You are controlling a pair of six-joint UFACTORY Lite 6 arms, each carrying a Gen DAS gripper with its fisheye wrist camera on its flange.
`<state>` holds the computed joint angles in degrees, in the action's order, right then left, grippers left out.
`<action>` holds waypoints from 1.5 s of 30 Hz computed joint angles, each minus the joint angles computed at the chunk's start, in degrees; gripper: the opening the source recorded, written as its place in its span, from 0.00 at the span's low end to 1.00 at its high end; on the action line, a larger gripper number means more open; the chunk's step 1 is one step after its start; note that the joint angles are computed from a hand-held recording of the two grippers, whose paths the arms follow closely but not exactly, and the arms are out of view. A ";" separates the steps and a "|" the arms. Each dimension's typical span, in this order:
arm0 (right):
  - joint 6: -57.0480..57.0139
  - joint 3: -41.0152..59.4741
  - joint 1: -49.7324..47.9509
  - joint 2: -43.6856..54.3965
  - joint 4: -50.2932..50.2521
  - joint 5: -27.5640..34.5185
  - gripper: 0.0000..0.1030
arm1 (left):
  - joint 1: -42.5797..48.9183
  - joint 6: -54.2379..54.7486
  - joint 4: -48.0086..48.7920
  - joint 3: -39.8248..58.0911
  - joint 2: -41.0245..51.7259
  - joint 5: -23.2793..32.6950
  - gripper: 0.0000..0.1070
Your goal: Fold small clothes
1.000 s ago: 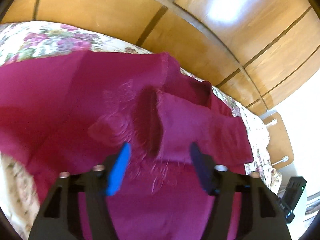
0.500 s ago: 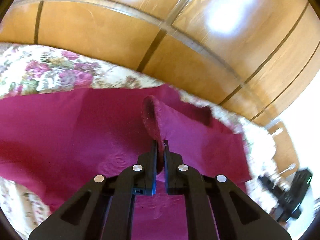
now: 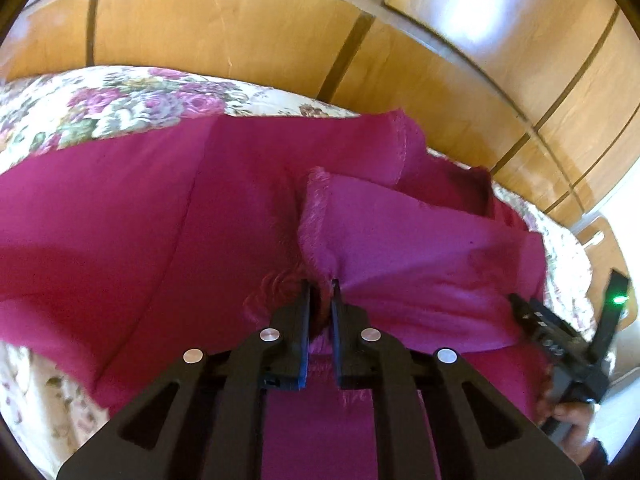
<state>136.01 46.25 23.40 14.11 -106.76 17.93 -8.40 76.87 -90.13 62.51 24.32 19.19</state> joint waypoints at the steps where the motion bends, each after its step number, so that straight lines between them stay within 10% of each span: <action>1: 0.26 -0.08 -0.26 0.06 -0.46 -0.04 0.82 | 1.39 0.69 -0.65 -2.43 -2.44 1.17 0.18; 11: -4.93 2.23 -0.38 1.83 4.03 0.64 0.84 | 39.52 4.36 4.75 -19.69 -17.85 17.21 0.45; 21: -14.72 4.18 2.60 2.76 15.26 5.72 0.92 | 68.90 -12.92 19.68 7.60 5.15 28.75 0.45; 26: -16.09 4.74 2.75 3.30 16.66 6.78 0.94 | 68.21 -24.45 23.31 20.49 15.80 28.12 0.42; 31: -15.94 4.28 2.58 2.97 16.44 6.82 0.95 | 65.63 -25.95 24.13 23.78 16.22 23.53 0.08; 40: -15.23 3.87 2.80 2.77 16.03 6.96 0.95 | 50.72 -6.06 12.65 -1.70 -15.42 26.05 0.08; 45: -15.06 3.83 2.18 2.79 15.41 6.29 0.95 | 27.44 -2.85 6.84 -13.60 -26.21 18.34 0.08</action>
<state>120.96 50.08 25.57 16.90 -91.35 24.22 19.05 74.02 -83.30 48.91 -1.89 37.52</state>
